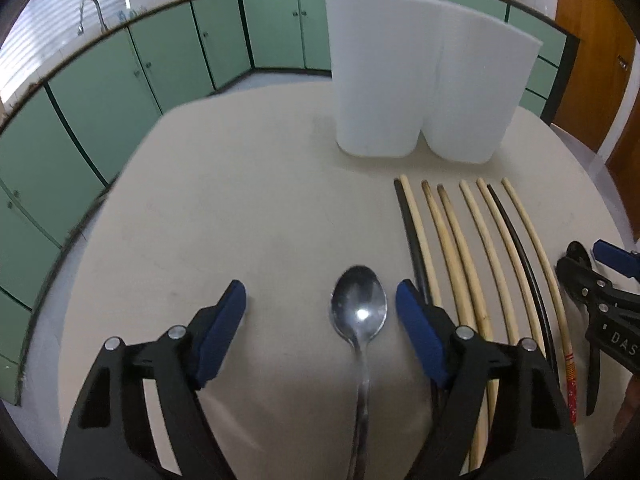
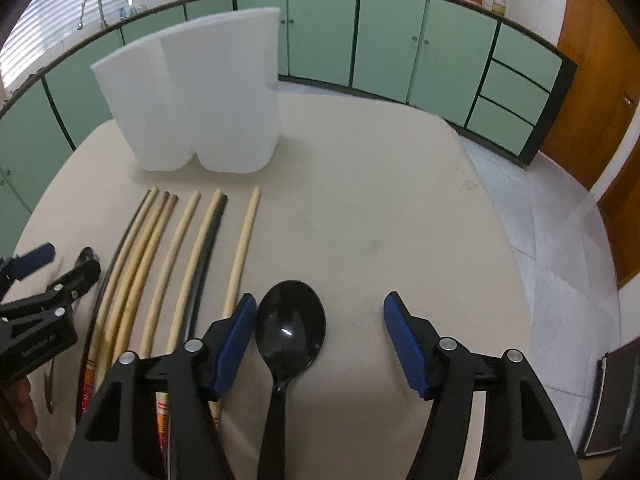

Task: Organize utensils
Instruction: 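Grasp the silver spoon with the left tool while the right tool grasps the black spoon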

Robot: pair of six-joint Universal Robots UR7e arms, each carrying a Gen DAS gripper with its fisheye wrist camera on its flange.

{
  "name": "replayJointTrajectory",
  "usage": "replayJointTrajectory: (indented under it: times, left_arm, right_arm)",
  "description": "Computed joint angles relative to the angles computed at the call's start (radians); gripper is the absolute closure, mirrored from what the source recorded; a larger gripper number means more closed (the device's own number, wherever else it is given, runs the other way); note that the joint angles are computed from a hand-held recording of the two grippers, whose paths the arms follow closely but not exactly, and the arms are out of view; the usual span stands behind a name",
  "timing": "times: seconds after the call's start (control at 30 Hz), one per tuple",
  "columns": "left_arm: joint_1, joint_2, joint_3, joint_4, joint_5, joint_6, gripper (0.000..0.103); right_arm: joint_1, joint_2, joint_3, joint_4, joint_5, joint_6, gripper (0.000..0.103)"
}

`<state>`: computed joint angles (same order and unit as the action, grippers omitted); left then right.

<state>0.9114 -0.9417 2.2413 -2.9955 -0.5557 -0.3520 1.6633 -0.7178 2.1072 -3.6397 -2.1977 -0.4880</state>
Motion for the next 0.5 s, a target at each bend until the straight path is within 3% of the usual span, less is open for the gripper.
replayJointTrajectory:
  times: [0.13, 0.17, 0.27, 0.33, 0.43, 0.5]
  left_arm:
    - [0.005, 0.004, 0.003, -0.029, -0.013, 0.015, 0.029]
    - [0.011, -0.003, 0.005, -0.036, -0.028, 0.018, 0.03]
    - [0.019, -0.015, 0.004, -0.048, -0.051, 0.049, 0.042]
    - [0.014, -0.01, 0.004, -0.06, -0.058, 0.061, 0.056]
    - [0.009, -0.008, 0.013, -0.09, -0.071, 0.074, 0.076]
    - [0.009, -0.014, 0.025, -0.107, -0.086, 0.074, 0.076]
  right_arm:
    - [0.001, 0.008, -0.007, -0.006, 0.001, -0.006, 0.039]
    - [0.002, 0.007, -0.003, -0.004, 0.007, -0.003, 0.043]
    - [0.009, 0.001, 0.014, -0.004, 0.019, -0.012, 0.059]
    - [0.011, -0.008, 0.019, 0.01, 0.033, -0.008, 0.068]
    - [0.008, -0.02, 0.031, 0.009, 0.051, -0.01, 0.068]
    - [0.002, -0.03, 0.047, -0.009, 0.075, -0.017, 0.068]
